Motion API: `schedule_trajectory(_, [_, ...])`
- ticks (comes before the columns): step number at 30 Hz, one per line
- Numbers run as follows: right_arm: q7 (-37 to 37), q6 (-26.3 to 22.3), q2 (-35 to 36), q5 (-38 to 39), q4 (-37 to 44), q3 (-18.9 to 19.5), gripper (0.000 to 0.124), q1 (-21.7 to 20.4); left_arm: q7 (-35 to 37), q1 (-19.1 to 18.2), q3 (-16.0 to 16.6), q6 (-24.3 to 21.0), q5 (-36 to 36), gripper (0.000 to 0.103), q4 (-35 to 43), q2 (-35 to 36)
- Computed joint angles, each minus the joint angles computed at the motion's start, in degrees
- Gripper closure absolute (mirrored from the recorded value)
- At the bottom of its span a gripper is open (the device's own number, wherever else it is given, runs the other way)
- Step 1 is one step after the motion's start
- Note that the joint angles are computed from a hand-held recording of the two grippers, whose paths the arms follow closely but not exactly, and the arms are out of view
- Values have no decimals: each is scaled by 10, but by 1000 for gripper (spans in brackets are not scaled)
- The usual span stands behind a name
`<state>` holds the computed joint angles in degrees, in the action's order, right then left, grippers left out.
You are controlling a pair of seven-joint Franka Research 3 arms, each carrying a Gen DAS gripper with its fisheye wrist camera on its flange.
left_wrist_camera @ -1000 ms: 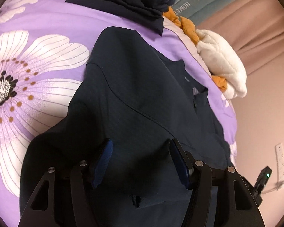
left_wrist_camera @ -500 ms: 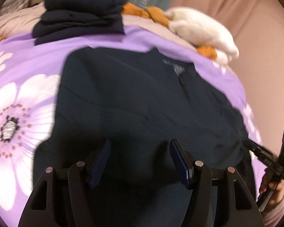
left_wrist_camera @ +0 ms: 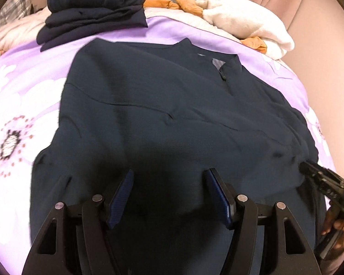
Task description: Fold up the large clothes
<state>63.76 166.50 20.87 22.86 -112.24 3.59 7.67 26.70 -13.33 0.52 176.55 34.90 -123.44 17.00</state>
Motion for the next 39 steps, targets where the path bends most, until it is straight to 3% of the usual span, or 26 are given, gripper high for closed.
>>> schedule_trajectory(1, [-34,-3,-19,40,-16,29,73,-28,-18,-21,16,-9,19,36,-10,-16])
schedule_trajectory(3, [-72,-3,-50,90,-46,51,68,-47,-76,-51,40,-24,75,25,-27,-42])
schedule_trajectory(4, [-94,-4,-67,117,-63,57,67,-51,-116,-65,50,-28,112,20,-40,-60])
schedule_trajectory(7, [-127,-16,-120,159,-119,50,63,-42,-197,-77,48,-36,189,19,-75,-106])
schedule_trajectory(12, [-177,-30,-206,232,-210,29,49,-10,-215,-60,-2,-81,190,16,-128,-173])
schedule_trajectory(14, [-194,-36,-237,257,-242,17,44,6,-224,-54,-24,-110,195,11,-142,-196])
schedule_trajectory(15, [-194,-38,-250,257,-256,11,44,14,-229,-51,-36,-129,199,6,-144,-204])
schedule_trajectory(19, [-185,-43,-309,256,-310,-12,41,45,-264,-32,-83,-177,234,6,-167,-250])
schedule_trajectory(28, [-156,-32,-402,214,-380,-40,36,84,-282,-1,-181,-265,222,6,-208,-331])
schedule_trajectory(33, [-135,-23,-439,185,-403,-50,36,97,-292,-1,-211,-291,221,6,-224,-364])
schedule_trajectory(39, [-97,-24,-485,143,-429,-47,35,99,-299,-6,-222,-289,211,5,-242,-392])
